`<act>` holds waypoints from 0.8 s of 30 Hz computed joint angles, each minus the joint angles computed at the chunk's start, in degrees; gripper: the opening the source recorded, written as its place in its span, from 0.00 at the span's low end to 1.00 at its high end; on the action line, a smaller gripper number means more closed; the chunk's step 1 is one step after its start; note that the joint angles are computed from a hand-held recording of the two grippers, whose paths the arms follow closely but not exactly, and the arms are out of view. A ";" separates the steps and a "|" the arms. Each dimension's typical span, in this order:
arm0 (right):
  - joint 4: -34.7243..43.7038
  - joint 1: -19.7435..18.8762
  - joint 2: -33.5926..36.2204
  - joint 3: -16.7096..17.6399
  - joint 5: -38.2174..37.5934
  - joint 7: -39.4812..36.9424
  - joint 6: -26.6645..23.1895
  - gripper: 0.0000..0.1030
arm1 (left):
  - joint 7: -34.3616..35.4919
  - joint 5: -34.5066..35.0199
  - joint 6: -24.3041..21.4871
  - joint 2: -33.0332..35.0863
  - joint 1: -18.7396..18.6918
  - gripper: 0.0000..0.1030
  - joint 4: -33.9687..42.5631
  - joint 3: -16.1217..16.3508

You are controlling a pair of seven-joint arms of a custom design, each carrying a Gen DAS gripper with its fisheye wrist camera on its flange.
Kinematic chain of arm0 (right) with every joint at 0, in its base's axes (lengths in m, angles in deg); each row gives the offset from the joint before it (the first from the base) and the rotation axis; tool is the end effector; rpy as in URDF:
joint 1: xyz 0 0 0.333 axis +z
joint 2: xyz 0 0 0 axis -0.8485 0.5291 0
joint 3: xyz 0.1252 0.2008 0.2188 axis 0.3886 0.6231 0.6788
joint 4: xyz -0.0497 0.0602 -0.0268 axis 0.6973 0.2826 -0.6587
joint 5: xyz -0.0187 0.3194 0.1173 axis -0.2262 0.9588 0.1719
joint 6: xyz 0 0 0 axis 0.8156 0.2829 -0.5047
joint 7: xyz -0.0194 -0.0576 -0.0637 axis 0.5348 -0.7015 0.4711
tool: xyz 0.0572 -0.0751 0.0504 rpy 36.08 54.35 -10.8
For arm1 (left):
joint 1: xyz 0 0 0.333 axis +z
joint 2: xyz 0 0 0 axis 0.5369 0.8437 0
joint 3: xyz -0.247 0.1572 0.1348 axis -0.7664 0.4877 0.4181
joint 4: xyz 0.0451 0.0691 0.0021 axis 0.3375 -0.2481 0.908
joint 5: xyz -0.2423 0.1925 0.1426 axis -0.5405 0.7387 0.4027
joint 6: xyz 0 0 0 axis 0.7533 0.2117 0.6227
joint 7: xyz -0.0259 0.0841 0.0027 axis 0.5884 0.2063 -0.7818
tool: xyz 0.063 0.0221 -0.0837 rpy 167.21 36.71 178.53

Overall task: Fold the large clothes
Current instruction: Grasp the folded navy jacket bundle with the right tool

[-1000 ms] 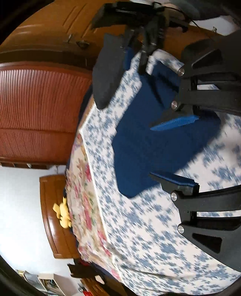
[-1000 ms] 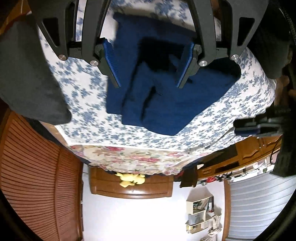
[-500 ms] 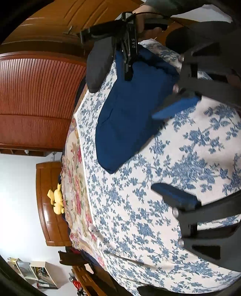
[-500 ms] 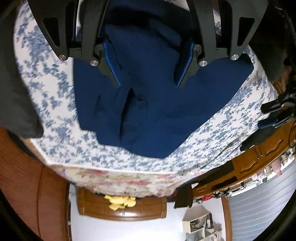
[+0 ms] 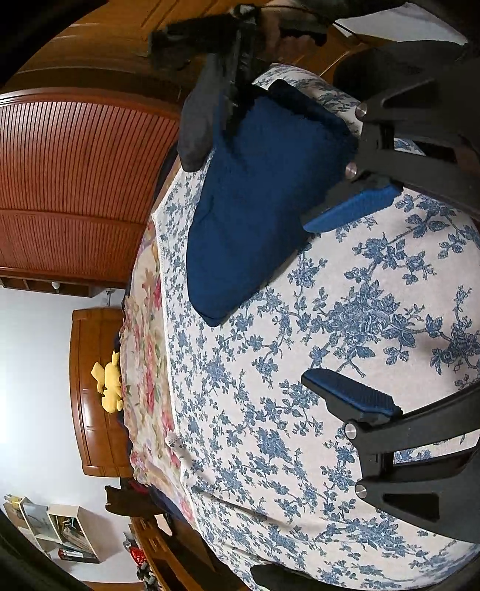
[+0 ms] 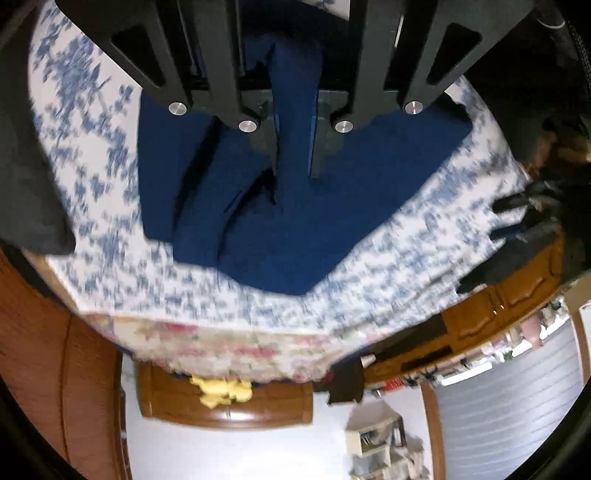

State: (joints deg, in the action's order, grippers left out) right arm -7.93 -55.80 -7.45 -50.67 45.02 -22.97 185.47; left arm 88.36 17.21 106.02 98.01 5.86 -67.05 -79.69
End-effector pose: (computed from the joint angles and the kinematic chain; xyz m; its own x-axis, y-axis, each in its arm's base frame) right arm 0.7329 0.1287 0.5442 0.7098 -0.7043 0.0128 -0.3950 -0.4130 -0.8206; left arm 0.6373 -0.2876 0.4382 0.0278 -0.9923 0.1204 -0.5606 -0.1152 -0.8200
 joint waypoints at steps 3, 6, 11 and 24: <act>-6.67 -1.55 -4.82 1.92 3.61 -5.53 5.08 0.09 | -0.28 0.03 0.30 0.24 -0.27 0.75 0.67 0.12; -11.08 -2.47 -8.18 2.03 6.19 -9.57 8.91 0.09 | 0.51 -0.41 -0.30 0.60 -0.57 0.75 1.76 -0.15; -15.40 -1.87 -10.01 -1.81 5.10 -8.40 16.42 0.08 | 2.58 -1.30 -2.06 1.41 -1.18 0.75 3.89 -0.62; -23.65 -1.19 -11.80 -3.17 -9.38 6.86 24.88 0.50 | 2.51 -1.24 -1.12 2.39 -2.68 0.75 5.83 0.59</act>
